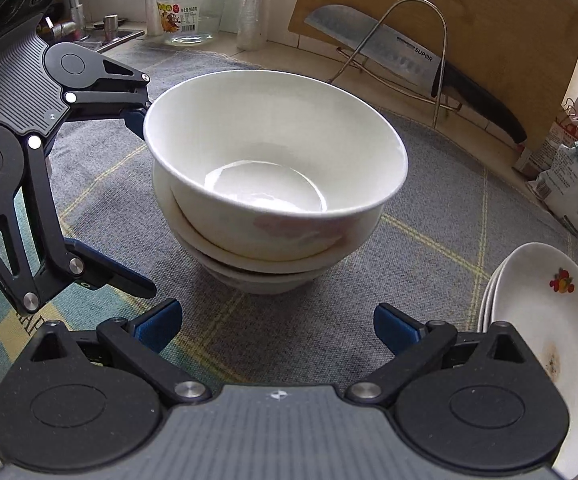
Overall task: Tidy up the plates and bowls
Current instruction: 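Clamp the three stacked bowls between both grippers from opposite sides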
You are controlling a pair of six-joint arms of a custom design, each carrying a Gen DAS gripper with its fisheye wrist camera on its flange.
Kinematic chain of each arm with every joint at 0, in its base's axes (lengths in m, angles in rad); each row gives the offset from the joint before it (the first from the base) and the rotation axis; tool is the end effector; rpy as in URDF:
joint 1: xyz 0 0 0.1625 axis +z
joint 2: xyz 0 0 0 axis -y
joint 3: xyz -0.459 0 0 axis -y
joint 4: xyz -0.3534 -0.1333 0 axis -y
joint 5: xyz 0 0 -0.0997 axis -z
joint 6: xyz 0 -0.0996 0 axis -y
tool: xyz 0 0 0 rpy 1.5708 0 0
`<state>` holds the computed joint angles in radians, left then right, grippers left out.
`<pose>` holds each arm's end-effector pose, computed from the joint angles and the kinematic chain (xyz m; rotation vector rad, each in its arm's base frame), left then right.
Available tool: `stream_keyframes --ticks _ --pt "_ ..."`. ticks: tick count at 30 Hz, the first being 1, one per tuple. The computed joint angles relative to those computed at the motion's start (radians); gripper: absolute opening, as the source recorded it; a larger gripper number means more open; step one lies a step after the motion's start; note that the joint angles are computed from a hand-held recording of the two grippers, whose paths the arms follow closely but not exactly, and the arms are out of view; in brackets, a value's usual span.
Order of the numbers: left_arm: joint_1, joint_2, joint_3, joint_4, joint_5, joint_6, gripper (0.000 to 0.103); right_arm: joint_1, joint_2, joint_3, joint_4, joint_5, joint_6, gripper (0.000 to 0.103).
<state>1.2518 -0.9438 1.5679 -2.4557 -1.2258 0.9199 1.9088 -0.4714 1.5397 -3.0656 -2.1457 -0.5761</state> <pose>-0.0536 -0.6948 0.2628 1.5341 2.2588 -0.2012 0.3083 -0.6384 0.0264 0.9554 -2.3037 0.4477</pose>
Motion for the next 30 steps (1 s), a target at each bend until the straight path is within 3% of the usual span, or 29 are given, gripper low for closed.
stream_keyframes --ticks 4,9,19,25,30 --pt "0.02 0.024 -0.048 0.058 -0.028 0.011 0.098 -0.008 0.013 -0.023 0.033 -0.007 0.035 0.103" --pt "0.034 0.034 -0.049 0.044 -0.062 0.056 0.102 -0.016 0.01 -0.042 0.082 0.012 0.086 0.103" --pt "0.011 0.033 -0.015 0.001 0.002 -0.016 0.103 -0.044 -0.013 0.017 -0.005 0.093 -0.031 0.103" --pt "-0.017 0.038 0.0 -0.014 0.085 -0.093 0.102 -0.064 -0.038 0.006 0.068 0.15 -0.117 0.103" --pt "-0.027 0.041 0.021 -0.064 0.109 -0.04 0.102 -0.059 -0.031 -0.031 0.118 0.147 -0.162 0.103"
